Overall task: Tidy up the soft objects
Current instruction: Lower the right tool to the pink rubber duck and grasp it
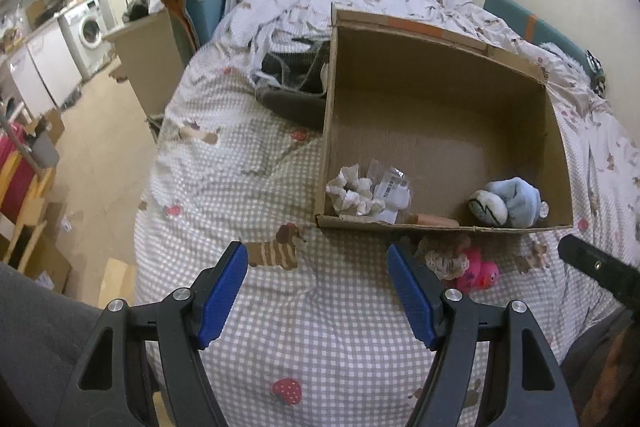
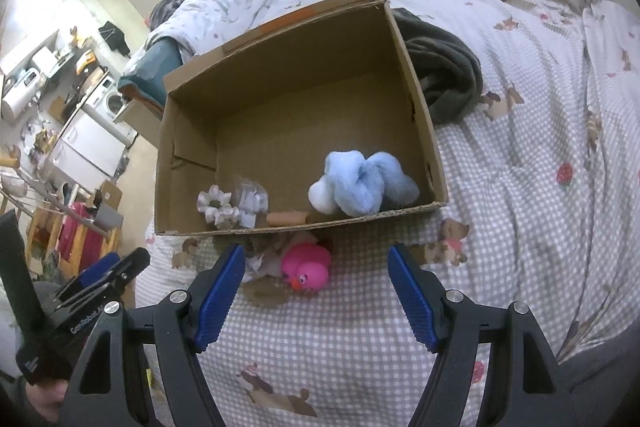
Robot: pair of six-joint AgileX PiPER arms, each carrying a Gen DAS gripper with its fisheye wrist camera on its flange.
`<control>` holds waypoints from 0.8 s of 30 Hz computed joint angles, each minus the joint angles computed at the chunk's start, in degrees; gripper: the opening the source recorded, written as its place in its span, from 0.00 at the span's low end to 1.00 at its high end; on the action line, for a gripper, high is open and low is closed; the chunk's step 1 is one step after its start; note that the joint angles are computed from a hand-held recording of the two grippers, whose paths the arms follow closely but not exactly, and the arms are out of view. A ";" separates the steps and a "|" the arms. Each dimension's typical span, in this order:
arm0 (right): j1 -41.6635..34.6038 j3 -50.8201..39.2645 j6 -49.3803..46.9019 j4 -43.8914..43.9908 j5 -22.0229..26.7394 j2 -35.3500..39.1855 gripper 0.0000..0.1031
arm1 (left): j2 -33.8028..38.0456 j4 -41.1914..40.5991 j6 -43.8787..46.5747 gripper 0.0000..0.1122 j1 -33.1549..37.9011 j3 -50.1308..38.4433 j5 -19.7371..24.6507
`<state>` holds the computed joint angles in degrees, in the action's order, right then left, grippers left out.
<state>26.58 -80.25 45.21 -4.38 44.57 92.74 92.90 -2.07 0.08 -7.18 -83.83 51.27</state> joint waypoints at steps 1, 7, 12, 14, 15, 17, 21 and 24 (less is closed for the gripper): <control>0.15 -0.07 -0.10 -0.01 0.15 0.24 0.75 | 0.49 -0.01 -0.39 0.62 0.12 -0.43 0.60; 0.02 -1.55 -3.41 3.17 1.75 2.68 0.75 | 2.90 5.59 -5.80 0.62 -1.33 -2.30 1.76; -0.67 -2.47 -4.27 4.98 4.09 4.74 0.75 | 3.74 5.98 -5.74 0.62 -1.41 -2.04 2.18; -1.17 -1.94 -3.87 5.44 4.03 4.70 0.75 | 3.76 6.50 -5.97 0.62 -1.41 -1.83 2.06; -1.57 -1.57 -3.87 5.85 3.86 4.76 0.75 | 3.83 6.38 -6.08 0.62 -1.23 -1.87 2.12; -1.89 -1.39 -3.17 5.72 4.61 5.02 0.75 | 4.05 6.10 -6.24 0.62 -0.97 -2.03 2.45; -2.71 -1.75 -4.20 7.15 6.14 6.44 0.75 | 4.94 5.66 -6.26 0.62 -0.73 -2.77 3.42; -2.88 -3.62 -6.96 10.10 8.31 9.39 0.75 | 5.76 5.44 -6.16 0.62 -0.93 -3.44 4.39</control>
<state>23.71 -83.88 38.25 5.72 52.88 102.13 98.66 3.37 -6.07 -8.11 -87.26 55.66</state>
